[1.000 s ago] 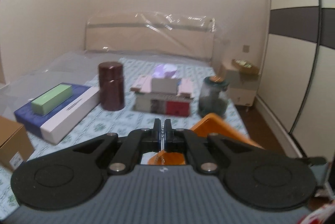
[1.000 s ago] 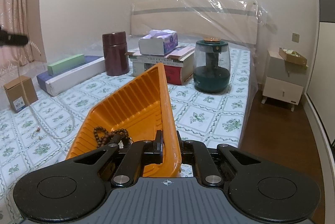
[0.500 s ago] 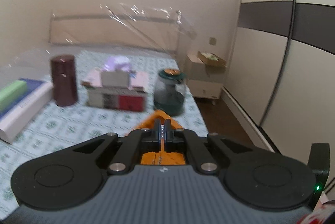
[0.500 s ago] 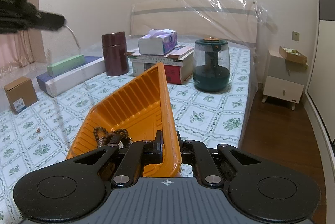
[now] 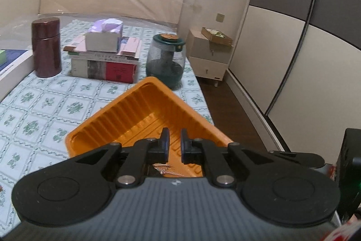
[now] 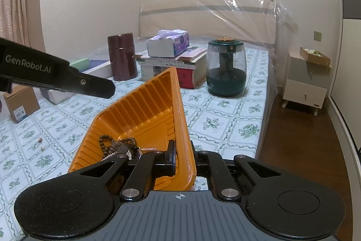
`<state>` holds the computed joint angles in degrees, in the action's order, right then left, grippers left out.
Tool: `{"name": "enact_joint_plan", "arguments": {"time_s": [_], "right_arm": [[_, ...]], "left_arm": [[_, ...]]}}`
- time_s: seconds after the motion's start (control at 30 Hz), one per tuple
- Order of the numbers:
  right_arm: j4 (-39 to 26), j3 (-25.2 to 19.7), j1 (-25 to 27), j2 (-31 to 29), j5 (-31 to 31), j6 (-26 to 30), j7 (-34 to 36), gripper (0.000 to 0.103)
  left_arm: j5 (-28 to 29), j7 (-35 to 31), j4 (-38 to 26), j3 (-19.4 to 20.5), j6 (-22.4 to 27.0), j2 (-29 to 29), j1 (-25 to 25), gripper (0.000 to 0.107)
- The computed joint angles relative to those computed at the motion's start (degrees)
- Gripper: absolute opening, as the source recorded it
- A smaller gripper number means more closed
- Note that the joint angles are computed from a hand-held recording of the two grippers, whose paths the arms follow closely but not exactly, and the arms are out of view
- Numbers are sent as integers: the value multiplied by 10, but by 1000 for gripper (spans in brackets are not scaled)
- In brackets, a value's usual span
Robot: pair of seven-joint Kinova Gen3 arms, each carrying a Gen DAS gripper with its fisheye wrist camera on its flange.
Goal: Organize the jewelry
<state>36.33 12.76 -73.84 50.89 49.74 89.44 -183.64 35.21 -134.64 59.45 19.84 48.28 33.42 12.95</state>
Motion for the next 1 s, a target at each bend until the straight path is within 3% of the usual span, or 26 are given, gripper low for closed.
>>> {"name": "enact_joint_plan", "arguments": {"time_s": [0.23,0.33,0.63,0.73,0.83,1.0], "right_arm": [[2,0,0,-1,1,-1,-1,8],[5,-1,0,-2,1,-1,-2,8],[4,-2,0,-2,1,0,0,8],[6,-2,0,-3,1,0,1,8],[3,-2,0,-2,1,3,3,8],[-2,-2,-1,0,-1,7,7,8]], "left_arm": [[10,11,69,-18,-88,-43,-34,9],[0,35,106,-35,-141,-63,-47,15],[-140,192,183,-127,-251,-89,-29,25],[-183,247,198,-157,-265,-87,-18,26],[-207,271,209,-152,-273,-83,-29,26],[-220,252,216,-87,-286,-63,-77,26]]}}
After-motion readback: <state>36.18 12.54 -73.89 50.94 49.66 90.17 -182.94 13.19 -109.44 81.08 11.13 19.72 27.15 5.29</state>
